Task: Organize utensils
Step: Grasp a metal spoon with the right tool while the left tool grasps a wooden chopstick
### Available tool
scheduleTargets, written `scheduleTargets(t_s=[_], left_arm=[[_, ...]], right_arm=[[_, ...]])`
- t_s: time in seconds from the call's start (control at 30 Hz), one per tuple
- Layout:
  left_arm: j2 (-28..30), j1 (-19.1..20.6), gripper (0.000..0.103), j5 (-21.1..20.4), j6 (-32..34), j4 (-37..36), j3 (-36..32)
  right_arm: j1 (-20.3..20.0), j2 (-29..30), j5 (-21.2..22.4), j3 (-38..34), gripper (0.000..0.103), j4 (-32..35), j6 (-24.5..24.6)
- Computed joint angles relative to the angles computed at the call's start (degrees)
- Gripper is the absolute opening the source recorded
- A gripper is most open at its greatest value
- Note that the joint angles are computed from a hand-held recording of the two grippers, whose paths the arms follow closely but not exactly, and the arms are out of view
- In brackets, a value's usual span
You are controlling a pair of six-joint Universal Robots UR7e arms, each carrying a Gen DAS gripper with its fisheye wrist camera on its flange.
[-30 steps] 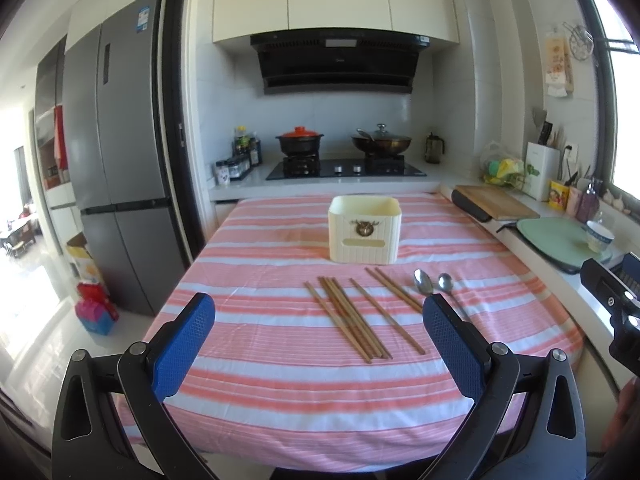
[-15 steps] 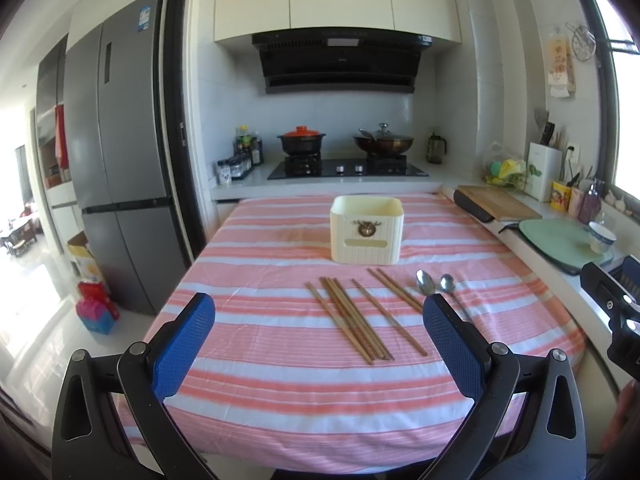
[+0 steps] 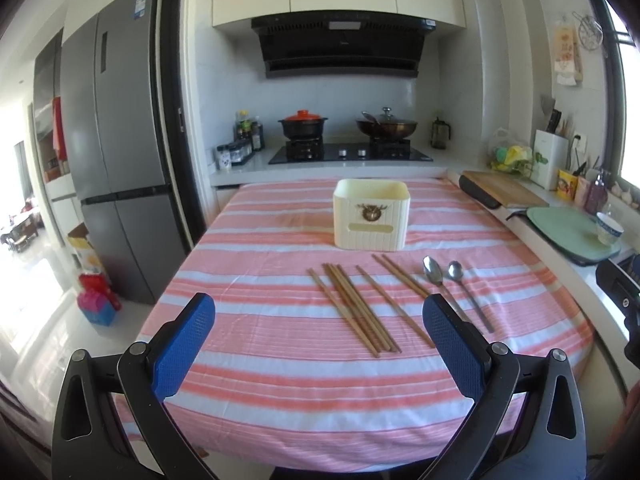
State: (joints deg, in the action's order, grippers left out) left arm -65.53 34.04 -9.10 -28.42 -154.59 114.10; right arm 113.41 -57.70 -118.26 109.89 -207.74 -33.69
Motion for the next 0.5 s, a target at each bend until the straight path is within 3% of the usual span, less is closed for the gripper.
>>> scheduleTargets(t_s=[0.17,0.27,0.5], left_arm=[[2.25,5.93,0.103,-4.34,4.22,-1.98,-4.56],[5.09,11.36,0.103,-8.64,5.26,1.19,-10.11],[13.64,21.68,0.102,-14.24,-0.30,10.23,-23.63]], right_arm=[[-1.22,1.29,-1.03,-1.58,0.103,1.19,0.19],[-2.32,2.29,-2.39,-2.97,0.103,2.36,0.62],[-4.49,4.18,-5.82,-5.70,0.103,5.78,1.09]])
